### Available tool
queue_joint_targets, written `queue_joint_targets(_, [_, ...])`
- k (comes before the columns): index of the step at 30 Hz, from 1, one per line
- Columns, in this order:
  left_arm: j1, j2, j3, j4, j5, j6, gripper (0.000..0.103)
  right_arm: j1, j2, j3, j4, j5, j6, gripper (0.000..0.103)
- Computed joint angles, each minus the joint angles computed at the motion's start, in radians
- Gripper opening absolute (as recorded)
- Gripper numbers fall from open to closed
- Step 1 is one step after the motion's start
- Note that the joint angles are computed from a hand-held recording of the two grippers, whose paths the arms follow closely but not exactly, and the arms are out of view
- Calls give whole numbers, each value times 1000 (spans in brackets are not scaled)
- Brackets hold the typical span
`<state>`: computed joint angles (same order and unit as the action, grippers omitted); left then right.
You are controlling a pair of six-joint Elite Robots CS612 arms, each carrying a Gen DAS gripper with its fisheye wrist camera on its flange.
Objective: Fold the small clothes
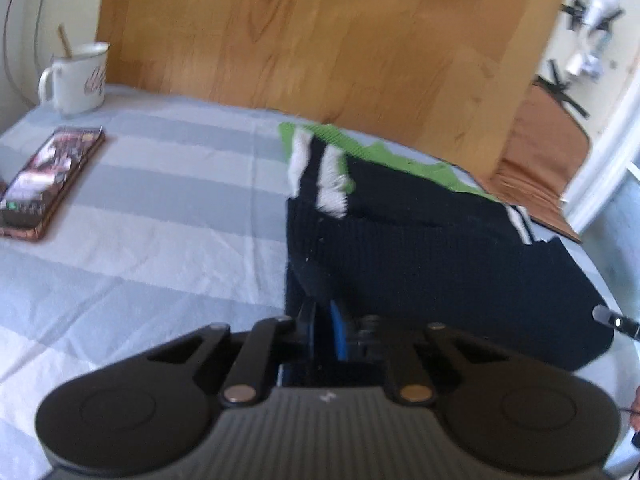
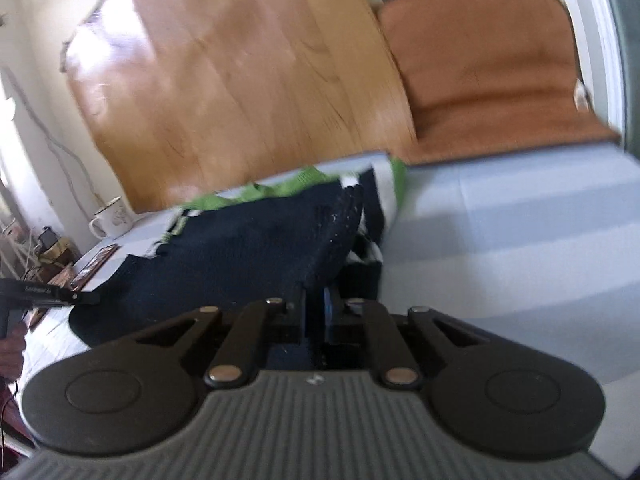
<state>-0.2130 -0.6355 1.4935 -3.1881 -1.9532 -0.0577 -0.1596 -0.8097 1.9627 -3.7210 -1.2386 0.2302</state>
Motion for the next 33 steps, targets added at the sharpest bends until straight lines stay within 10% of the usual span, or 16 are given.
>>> queue_joint_targets(9, [-5,-11,20,47,64,28,18,0,1,30,62,-35,102,18])
queue_joint_targets(12, [2,-30,61,-19,82,37,51,-6,-6,49,-8,-41,118,46])
queue_joint_targets(16, [17,-42,66,8,27,34,51,-14,-18,60,-2,-58,126,48])
queue_joint_targets(22, [-14,-37,-4,-23,152,157,51,-26,-45,-16,54,-23,26,48])
queue_joint_targets(25, [-44,-5,-107,-10,190,255,51,-21,-32,-126,174,53,-71,48])
queue_joint_targets(33, [-112,227,-605,373,134,340,62,11,163,-622,788,137,-177,52])
